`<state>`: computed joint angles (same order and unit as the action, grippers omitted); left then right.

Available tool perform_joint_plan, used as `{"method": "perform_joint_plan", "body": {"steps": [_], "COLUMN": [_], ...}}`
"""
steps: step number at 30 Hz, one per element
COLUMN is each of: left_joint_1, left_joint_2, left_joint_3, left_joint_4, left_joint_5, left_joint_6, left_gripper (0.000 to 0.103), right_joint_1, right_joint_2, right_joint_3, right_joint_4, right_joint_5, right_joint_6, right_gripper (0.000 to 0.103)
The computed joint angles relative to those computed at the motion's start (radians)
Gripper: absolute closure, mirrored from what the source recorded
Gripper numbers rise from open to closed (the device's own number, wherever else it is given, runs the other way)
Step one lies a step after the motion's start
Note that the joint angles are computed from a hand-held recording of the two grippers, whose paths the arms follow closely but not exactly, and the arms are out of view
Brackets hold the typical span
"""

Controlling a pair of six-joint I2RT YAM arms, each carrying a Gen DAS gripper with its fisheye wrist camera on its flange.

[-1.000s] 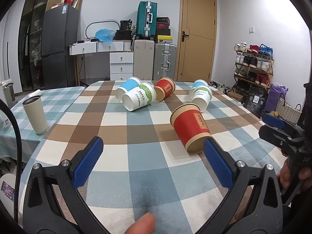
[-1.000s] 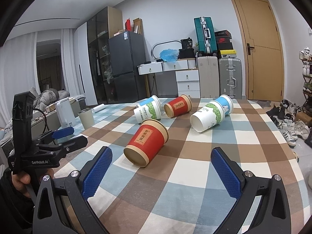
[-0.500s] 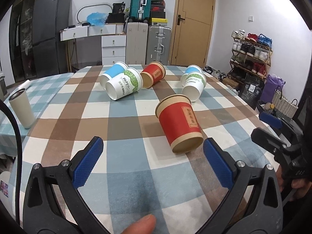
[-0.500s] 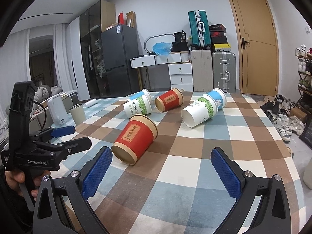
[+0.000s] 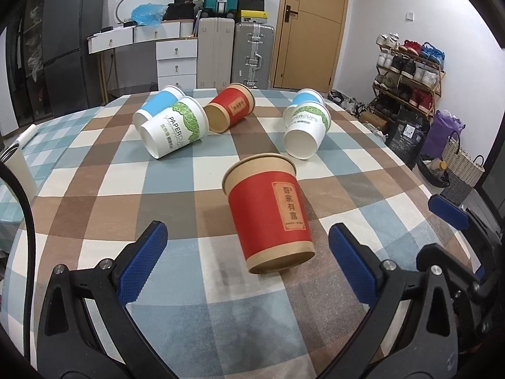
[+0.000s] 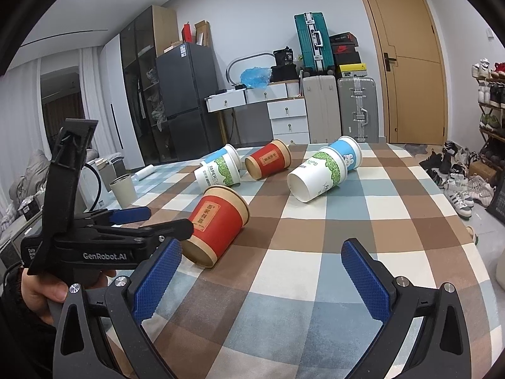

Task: Flip cup upright
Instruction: 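Move the left tool toward the tipped red paper cup and straddle it, then close the left gripper on the red cup's body and lift it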

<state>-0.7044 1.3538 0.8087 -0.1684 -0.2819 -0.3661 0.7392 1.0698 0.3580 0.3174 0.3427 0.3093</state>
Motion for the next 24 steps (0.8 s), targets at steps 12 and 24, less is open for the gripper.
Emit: {"method": "perform_joint_plan", "body": {"steps": [12, 24], "left_joint_1": [0.022, 0.021], "left_joint_2": [0.125, 0.108], "left_joint_3": [0.094, 0.075], "left_joint_4": [-0.042, -0.040], "left_joint_5": [0.032, 0.064], "left_joint_6": [-0.020, -0.050], "left_gripper": [0.019, 0.049], "right_joint_1": [0.009, 0.006], "right_joint_2": [-0.002, 0.006], "right_joint_3": [0.008, 0.011], "right_joint_4": [-0.017, -0.017], "right_joint_5": [0.013, 0.005], "right_joint_6": [-0.014, -0.016], "right_gripper": [0.000, 0.000]}}
